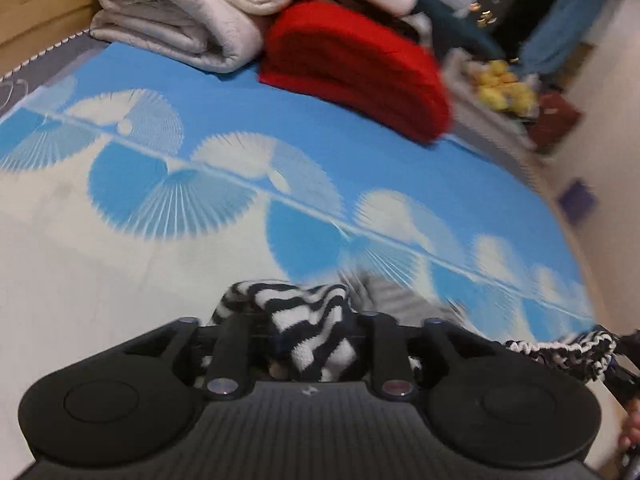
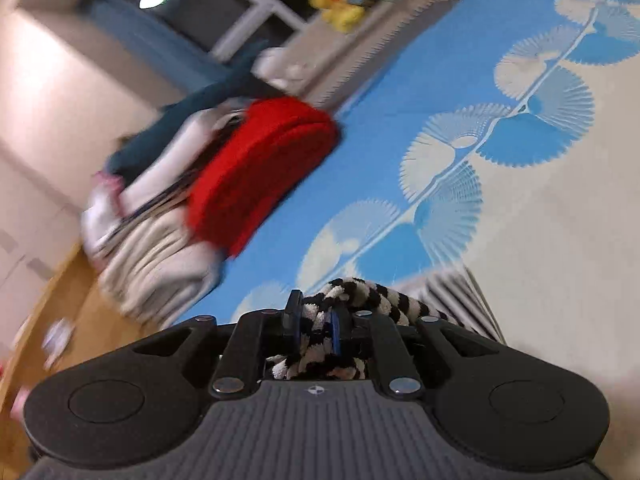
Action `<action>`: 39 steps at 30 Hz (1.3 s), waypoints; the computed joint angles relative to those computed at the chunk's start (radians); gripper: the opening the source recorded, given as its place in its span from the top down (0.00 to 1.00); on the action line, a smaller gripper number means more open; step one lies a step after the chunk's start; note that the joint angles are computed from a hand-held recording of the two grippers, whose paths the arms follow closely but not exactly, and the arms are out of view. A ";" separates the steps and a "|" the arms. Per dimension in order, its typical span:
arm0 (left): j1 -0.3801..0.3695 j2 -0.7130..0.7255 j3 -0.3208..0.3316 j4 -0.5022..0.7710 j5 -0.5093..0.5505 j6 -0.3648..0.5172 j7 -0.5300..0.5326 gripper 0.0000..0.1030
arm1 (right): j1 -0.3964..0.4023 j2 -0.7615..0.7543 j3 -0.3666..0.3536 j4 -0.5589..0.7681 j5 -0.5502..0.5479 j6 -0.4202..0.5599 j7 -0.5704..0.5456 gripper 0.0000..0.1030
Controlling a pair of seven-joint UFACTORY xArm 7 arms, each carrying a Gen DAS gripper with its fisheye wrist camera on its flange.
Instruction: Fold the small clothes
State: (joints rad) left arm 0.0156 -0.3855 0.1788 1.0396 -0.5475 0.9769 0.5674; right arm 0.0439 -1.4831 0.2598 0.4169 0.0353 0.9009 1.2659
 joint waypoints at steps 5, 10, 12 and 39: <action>-0.004 0.269 -0.095 0.137 0.061 -0.128 -0.112 0.20 | -0.079 0.261 -0.025 -0.111 0.012 -0.215 0.069 0.38; 0.029 0.238 -0.068 0.090 -0.063 -0.109 0.031 0.11 | -0.009 0.054 -0.022 -0.234 0.008 -0.187 0.118 0.33; 0.050 0.182 -0.055 0.042 -0.054 -0.094 0.049 0.10 | 0.021 -0.065 0.023 -0.241 -0.008 -0.081 0.150 0.33; 0.002 -0.299 0.145 -0.496 0.136 -0.122 0.478 0.54 | 0.466 -0.191 0.270 -0.214 0.030 0.432 0.022 0.47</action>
